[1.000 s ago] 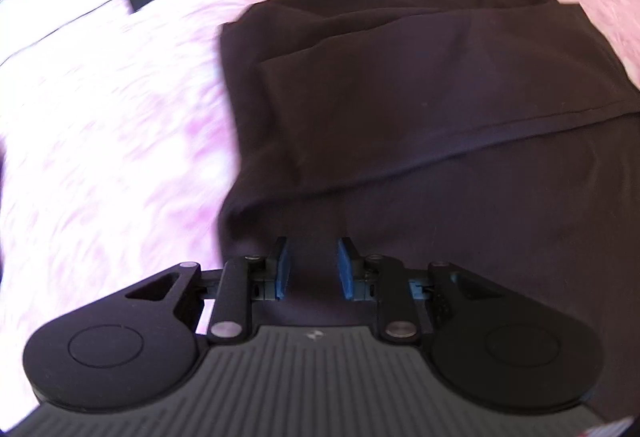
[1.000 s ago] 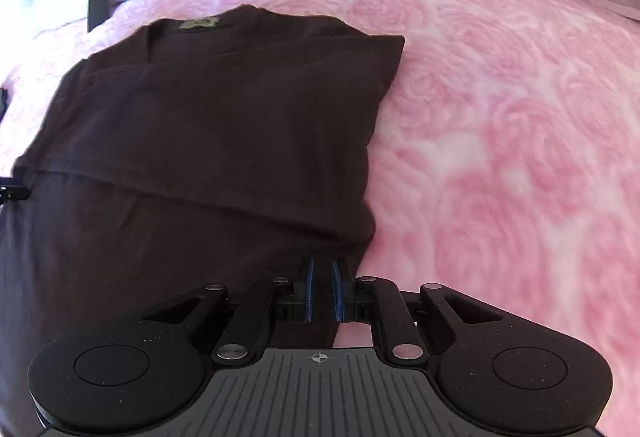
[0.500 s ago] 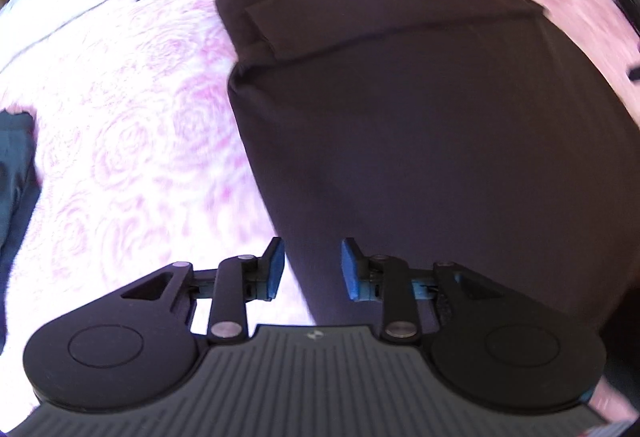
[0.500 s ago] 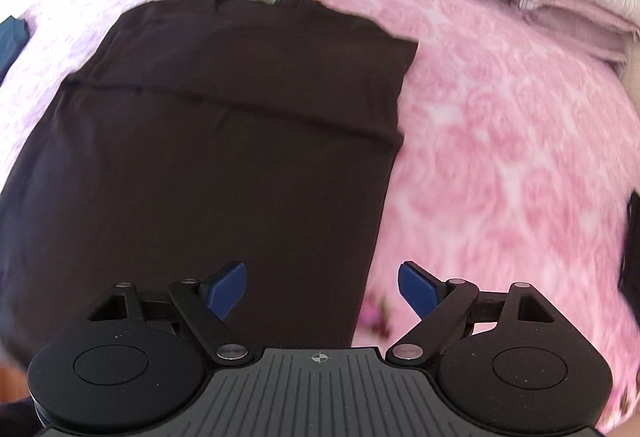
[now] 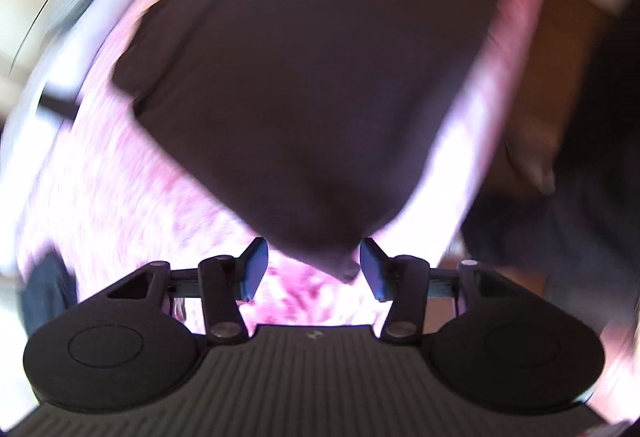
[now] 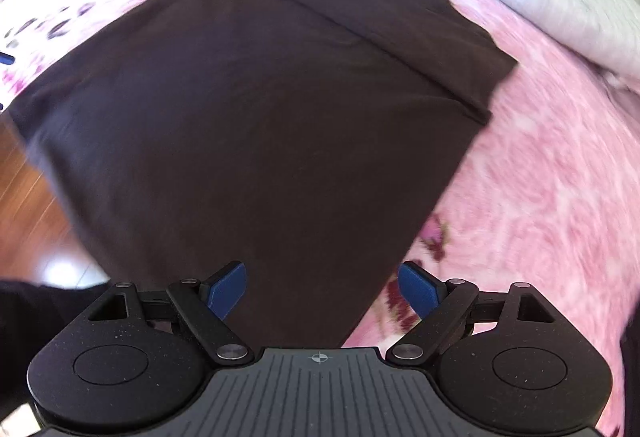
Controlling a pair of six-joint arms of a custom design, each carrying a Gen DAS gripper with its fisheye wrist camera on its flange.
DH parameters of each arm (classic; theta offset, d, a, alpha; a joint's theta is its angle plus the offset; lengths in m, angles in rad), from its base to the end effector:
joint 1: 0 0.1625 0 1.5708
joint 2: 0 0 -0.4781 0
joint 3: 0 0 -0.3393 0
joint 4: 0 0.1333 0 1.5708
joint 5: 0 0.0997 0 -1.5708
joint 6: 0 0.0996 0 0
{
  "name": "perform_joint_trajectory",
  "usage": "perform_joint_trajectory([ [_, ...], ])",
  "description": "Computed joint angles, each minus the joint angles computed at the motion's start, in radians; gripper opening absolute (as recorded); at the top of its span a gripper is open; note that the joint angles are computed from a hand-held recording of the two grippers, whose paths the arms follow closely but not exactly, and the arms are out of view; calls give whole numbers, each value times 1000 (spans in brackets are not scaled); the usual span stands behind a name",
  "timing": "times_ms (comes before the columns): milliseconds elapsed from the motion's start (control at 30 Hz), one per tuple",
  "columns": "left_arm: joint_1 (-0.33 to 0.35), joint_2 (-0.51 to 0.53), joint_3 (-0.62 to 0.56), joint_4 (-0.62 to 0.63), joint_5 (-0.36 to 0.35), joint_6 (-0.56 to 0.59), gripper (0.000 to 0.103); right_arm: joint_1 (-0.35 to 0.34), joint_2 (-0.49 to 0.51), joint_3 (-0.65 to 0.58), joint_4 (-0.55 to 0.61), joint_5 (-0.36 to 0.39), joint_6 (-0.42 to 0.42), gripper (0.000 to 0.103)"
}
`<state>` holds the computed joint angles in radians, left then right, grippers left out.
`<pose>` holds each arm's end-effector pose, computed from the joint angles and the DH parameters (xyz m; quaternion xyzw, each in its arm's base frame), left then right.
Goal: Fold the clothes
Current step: 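Lift the brown shirt by its hem with both grippers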
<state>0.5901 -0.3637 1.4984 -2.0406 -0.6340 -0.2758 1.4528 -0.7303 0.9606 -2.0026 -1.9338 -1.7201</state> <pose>-0.4065 -0.5292 -0.0829 0.4294 0.7407 -0.0152 0.5164 0.0027 -0.8088 0.3327 0.6901 -0.6941 -0.0828 0.1876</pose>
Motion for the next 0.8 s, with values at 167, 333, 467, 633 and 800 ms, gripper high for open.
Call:
perform_joint_trajectory([
  [167, 3, 62, 2, 75, 94, 116, 46, -36, -31, 40, -14, 4, -68, 86],
  [333, 34, 59, 140, -212, 114, 478, 49, -52, -74, 129, -82, -10, -86, 86],
  [467, 56, -12, 192, -319, 5, 531, 28, -69, -130, 260, -191, 5, -172, 86],
  [633, 105, -132, 213, -439, -96, 349, 15, -89, -198, 420, -281, 55, -275, 86],
  [800, 144, -185, 185, -485, -103, 250, 14, -108, -253, 561, -310, 99, -344, 86],
])
